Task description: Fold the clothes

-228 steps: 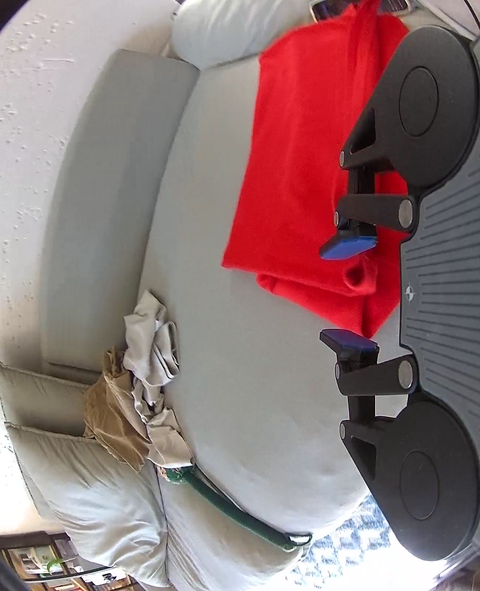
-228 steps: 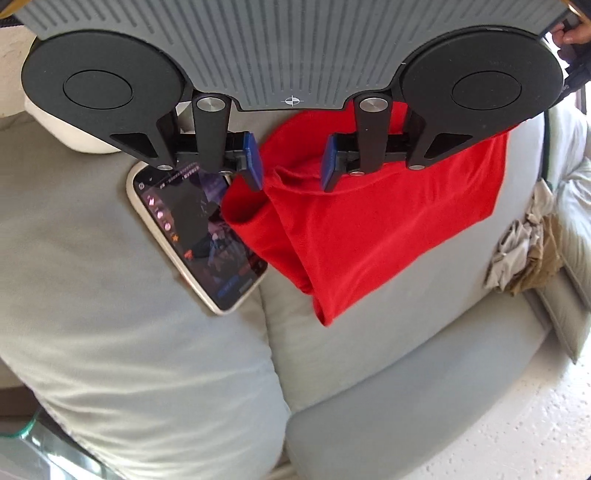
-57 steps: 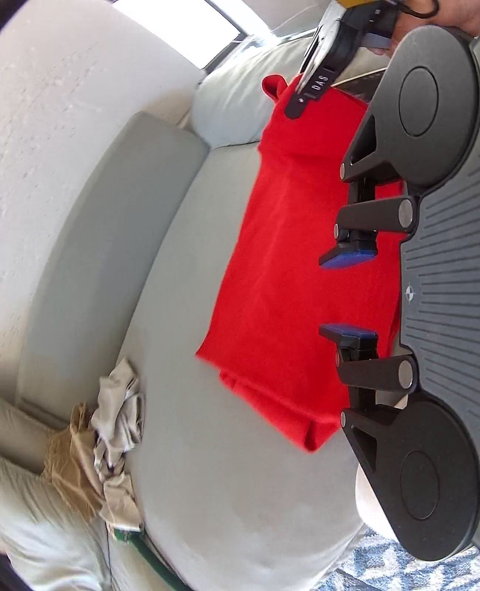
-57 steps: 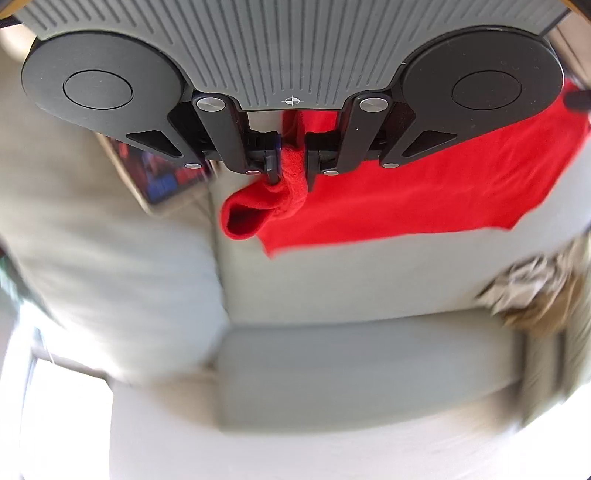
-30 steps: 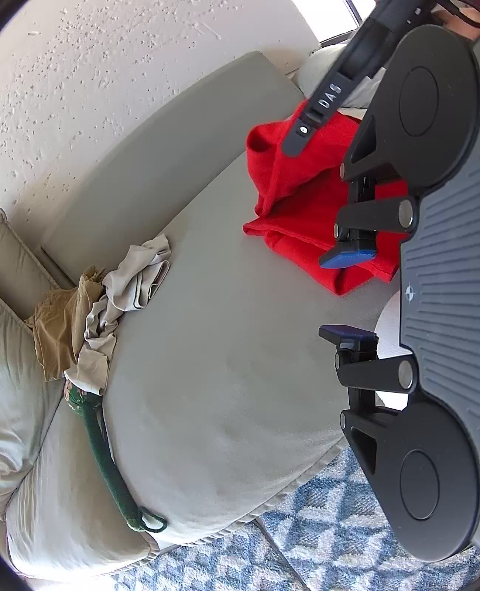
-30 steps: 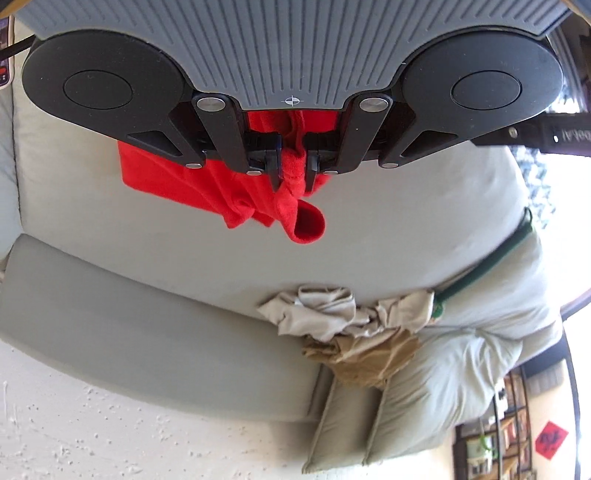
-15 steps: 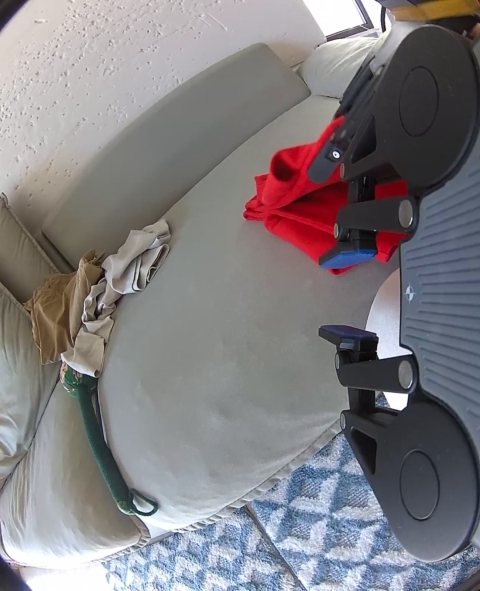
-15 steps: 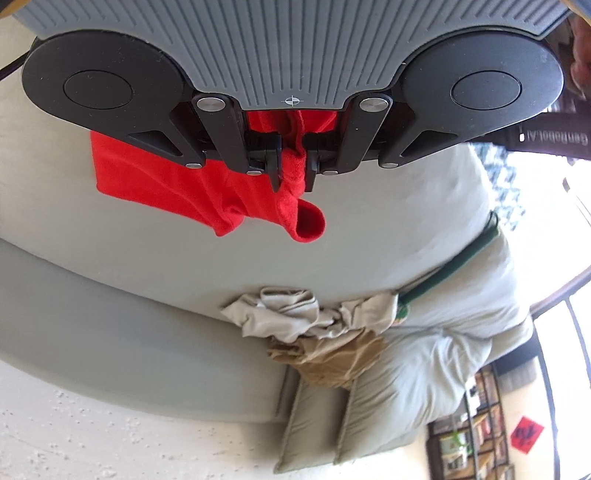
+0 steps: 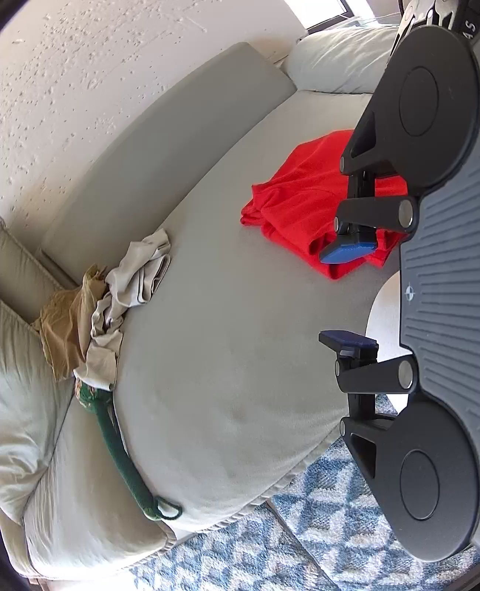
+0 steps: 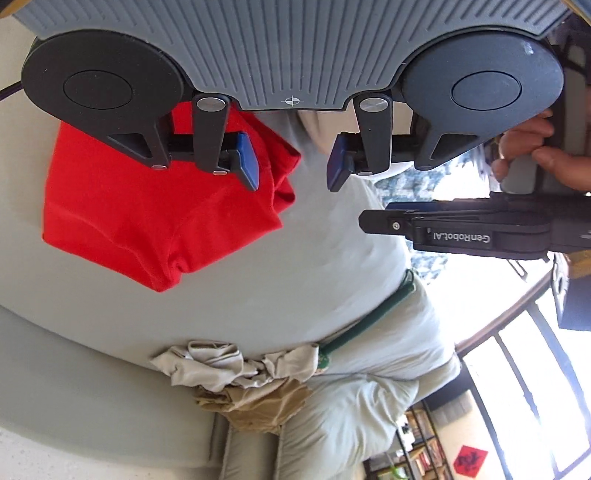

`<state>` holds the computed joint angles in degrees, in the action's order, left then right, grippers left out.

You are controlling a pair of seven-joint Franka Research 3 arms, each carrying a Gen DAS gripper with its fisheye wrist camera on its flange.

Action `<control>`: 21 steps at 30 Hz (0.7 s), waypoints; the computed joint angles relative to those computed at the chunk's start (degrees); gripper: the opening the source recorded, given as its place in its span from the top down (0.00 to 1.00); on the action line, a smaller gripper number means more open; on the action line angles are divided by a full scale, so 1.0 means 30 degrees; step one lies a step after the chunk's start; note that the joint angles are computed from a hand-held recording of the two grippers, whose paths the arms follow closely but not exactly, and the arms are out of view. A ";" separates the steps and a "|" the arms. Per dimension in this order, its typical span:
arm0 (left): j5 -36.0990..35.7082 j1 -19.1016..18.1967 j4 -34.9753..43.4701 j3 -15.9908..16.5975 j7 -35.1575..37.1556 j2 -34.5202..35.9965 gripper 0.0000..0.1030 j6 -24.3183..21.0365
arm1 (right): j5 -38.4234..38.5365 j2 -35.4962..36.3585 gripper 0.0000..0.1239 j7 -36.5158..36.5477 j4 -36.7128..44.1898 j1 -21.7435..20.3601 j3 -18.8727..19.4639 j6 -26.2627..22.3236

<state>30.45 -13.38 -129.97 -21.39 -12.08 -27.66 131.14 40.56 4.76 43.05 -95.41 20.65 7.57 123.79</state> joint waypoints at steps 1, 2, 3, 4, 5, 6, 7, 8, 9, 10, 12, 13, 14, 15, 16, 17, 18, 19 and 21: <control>0.0061 -0.0061 0.0165 0.0054 0.0299 0.0223 0.64 0.0251 | -0.0163 -0.0172 0.59 0.0514 -0.0024 -0.0174 -0.0198 -0.0224; 0.0208 -0.0106 0.0450 0.0074 0.0705 0.0597 0.64 0.0585 | -0.0400 -0.0228 0.58 0.1158 0.0040 -0.0357 -0.0394 -0.0480; 0.0354 -0.0149 0.0758 0.0087 0.1124 0.0985 0.65 0.0888 | -0.0643 -0.0263 0.58 0.1803 0.0133 -0.0551 -0.0576 -0.0747; 0.0553 -0.0165 0.1185 0.0032 0.1568 0.1459 0.66 0.0998 | -0.0864 -0.0330 0.58 0.2562 0.0147 -0.0763 -0.0762 -0.0913; 0.0791 -0.0188 0.1696 -0.0034 0.2055 0.2021 0.67 0.1056 | -0.0941 -0.0461 0.58 0.3371 -0.0008 -0.0991 -0.0943 -0.0871; 0.0964 -0.0254 0.2182 -0.0034 0.2558 0.2593 0.70 0.1191 | -0.0850 -0.0590 0.58 0.3992 -0.0209 -0.1219 -0.1095 -0.0754; 0.0999 -0.0365 0.2618 0.0085 0.3108 0.3180 0.74 0.1548 | -0.0709 -0.0709 0.58 0.4513 -0.0422 -0.1445 -0.1234 -0.0595; 0.1006 -0.0481 0.3070 0.0207 0.3689 0.3768 0.77 0.1889 | -0.0587 -0.0801 0.59 0.4820 -0.0677 -0.1626 -0.1327 -0.0315; 0.0981 -0.0605 0.3540 0.0331 0.4314 0.4366 0.83 0.2214 | -0.0640 -0.0838 0.63 0.5064 -0.0903 -0.1751 -0.1377 0.0026; 0.0920 -0.0753 0.4069 0.0444 0.5065 0.5030 0.84 0.2458 | -0.0855 -0.0795 0.79 0.5367 -0.1057 -0.1831 -0.1398 0.0399; 0.0790 -0.1113 0.5433 0.0546 0.6713 0.6422 0.90 0.2211 | -0.1507 -0.0540 0.97 0.5681 -0.1213 -0.1807 -0.1288 0.1176; 0.0823 -0.1299 0.6064 0.0574 0.7370 0.7012 0.91 0.1963 | -0.1783 -0.0419 0.97 0.5750 -0.1296 -0.1776 -0.1229 0.1551; 0.0854 -0.1495 0.6696 0.0615 0.8005 0.7588 0.91 0.1695 | -0.2077 -0.0309 0.97 0.5764 -0.1382 -0.1719 -0.1158 0.1989; 0.0911 -0.1685 0.7235 0.0669 0.8422 0.8070 0.91 0.1396 | -0.2398 -0.0217 0.96 0.5693 -0.1474 -0.1626 -0.1066 0.2522; 0.0963 -0.1878 0.7775 0.0733 0.8831 0.8547 0.90 0.1086 | -0.2727 -0.0120 0.96 0.5635 -0.1563 -0.1527 -0.0984 0.3055; 0.1006 -0.2051 0.8258 0.0827 0.9138 0.8993 0.90 0.0747 | -0.3016 -0.0029 0.95 0.5496 -0.1645 -0.1434 -0.0909 0.3559; 0.1048 -0.2225 0.8738 0.0926 0.9438 0.9431 0.90 0.0409 | -0.3214 0.0032 0.95 0.5213 -0.1727 -0.1369 -0.0848 0.3994; 0.1088 -0.2384 0.9123 0.1040 0.9652 0.9806 0.90 0.0100 | -0.3374 0.0076 0.94 0.4914 -0.1816 -0.1323 -0.0804 0.4390; 0.1008 -0.2655 0.9808 0.1281 0.9997 1.0480 0.90 -0.0518 | -0.3547 0.0185 0.93 0.4434 -0.1915 -0.1274 -0.0754 0.5019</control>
